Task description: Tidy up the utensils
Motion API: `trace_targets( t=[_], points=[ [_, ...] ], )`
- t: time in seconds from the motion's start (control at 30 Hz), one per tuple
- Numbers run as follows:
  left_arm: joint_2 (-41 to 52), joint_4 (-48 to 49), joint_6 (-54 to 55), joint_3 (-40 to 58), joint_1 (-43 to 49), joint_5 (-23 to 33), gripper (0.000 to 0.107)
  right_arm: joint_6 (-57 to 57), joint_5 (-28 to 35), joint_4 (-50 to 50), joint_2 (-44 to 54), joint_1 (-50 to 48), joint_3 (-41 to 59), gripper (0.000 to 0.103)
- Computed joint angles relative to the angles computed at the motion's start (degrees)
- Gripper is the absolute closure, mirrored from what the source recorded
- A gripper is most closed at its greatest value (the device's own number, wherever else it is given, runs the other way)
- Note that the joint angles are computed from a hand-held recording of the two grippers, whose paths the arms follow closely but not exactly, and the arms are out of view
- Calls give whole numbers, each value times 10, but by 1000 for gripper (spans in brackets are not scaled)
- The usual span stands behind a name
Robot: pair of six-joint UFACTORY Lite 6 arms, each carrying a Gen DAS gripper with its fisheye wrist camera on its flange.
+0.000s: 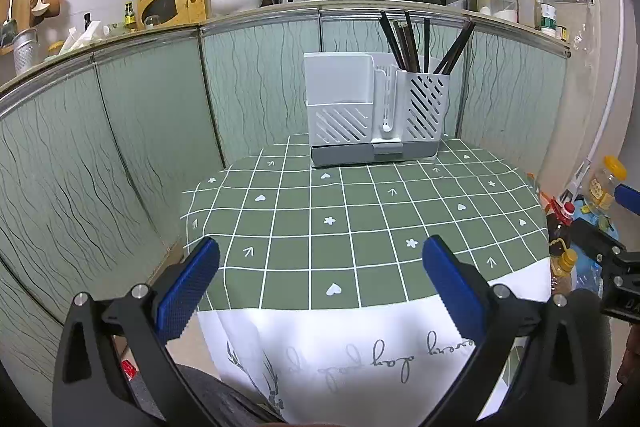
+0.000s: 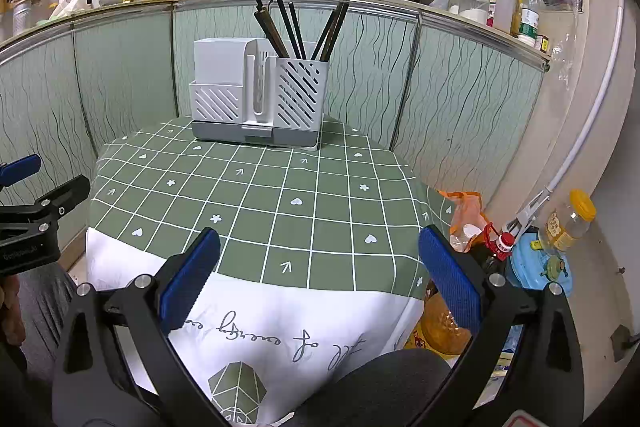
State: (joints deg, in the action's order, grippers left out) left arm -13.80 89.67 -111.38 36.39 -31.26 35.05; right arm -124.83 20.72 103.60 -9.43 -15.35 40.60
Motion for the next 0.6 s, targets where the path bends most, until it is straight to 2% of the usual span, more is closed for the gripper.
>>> trace_targets(
  t=[0.6],
  points=[
    [1,-14,10,2,-5,1,9,12,-2,-12,-9,1,-3,7]
  ],
)
